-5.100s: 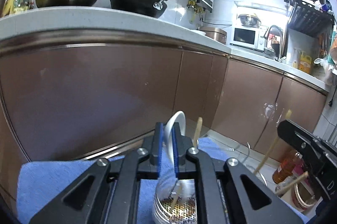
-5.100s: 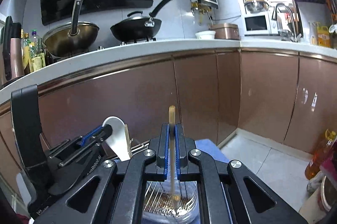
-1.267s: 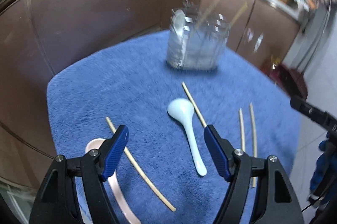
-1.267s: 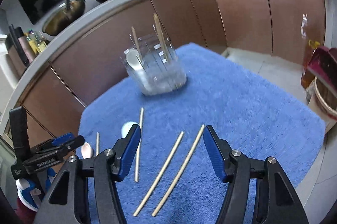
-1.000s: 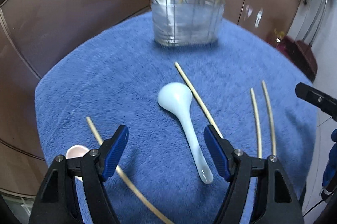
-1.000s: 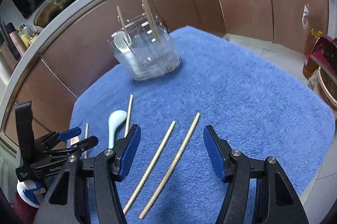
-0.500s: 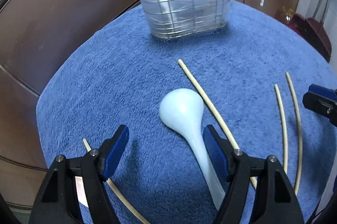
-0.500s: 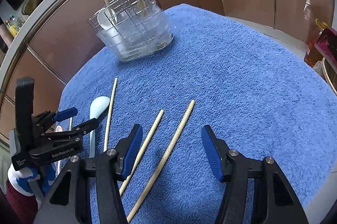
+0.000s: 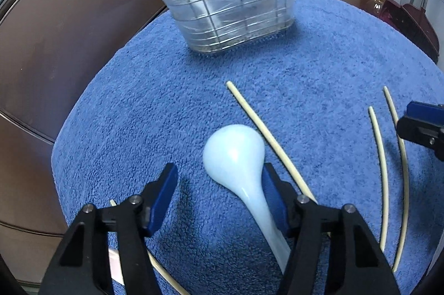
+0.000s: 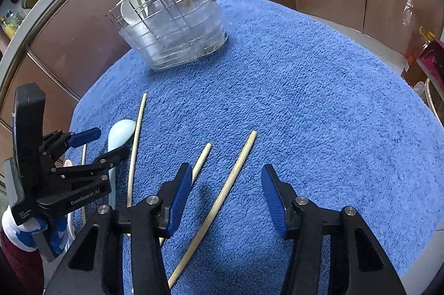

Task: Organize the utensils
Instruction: 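Close the left tool on the pale-blue spoon while the right tool grasps a chopstick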

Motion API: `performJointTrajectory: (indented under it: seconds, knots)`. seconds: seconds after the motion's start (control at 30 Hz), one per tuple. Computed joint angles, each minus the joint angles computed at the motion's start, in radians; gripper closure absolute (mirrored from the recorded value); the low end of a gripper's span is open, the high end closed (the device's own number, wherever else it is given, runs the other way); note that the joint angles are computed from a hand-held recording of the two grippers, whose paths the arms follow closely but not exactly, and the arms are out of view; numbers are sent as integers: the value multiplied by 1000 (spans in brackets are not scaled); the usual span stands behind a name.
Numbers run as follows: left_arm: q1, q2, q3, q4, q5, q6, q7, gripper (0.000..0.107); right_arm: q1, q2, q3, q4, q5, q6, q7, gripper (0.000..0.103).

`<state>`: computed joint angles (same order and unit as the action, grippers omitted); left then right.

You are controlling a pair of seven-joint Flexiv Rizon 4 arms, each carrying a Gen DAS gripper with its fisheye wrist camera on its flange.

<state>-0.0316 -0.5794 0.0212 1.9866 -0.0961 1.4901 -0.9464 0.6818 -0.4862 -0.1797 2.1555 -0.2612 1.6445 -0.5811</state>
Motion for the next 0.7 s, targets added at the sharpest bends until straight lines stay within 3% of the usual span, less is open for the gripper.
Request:
performJointTrajectory:
  seconds: [0.17, 0.37, 0.6, 0.7]
  knots:
    - [22, 7, -31, -10, -18, -57, 18, 65, -105, -12, 108, -42, 0, -54, -22, 65]
    - [74, 11, -86, -19, -74, -114, 58, 68, -192, -29, 190, -99, -13, -132, -47, 70]
    - [269, 10, -269, -22, -335, -246, 196, 70, -219, -48, 218, -144, -36, -184, -59, 70]
    - [306, 11, -295, -29, -447, -312, 240, 71, -221, -56, 220, -151, -40, -182, -60, 70]
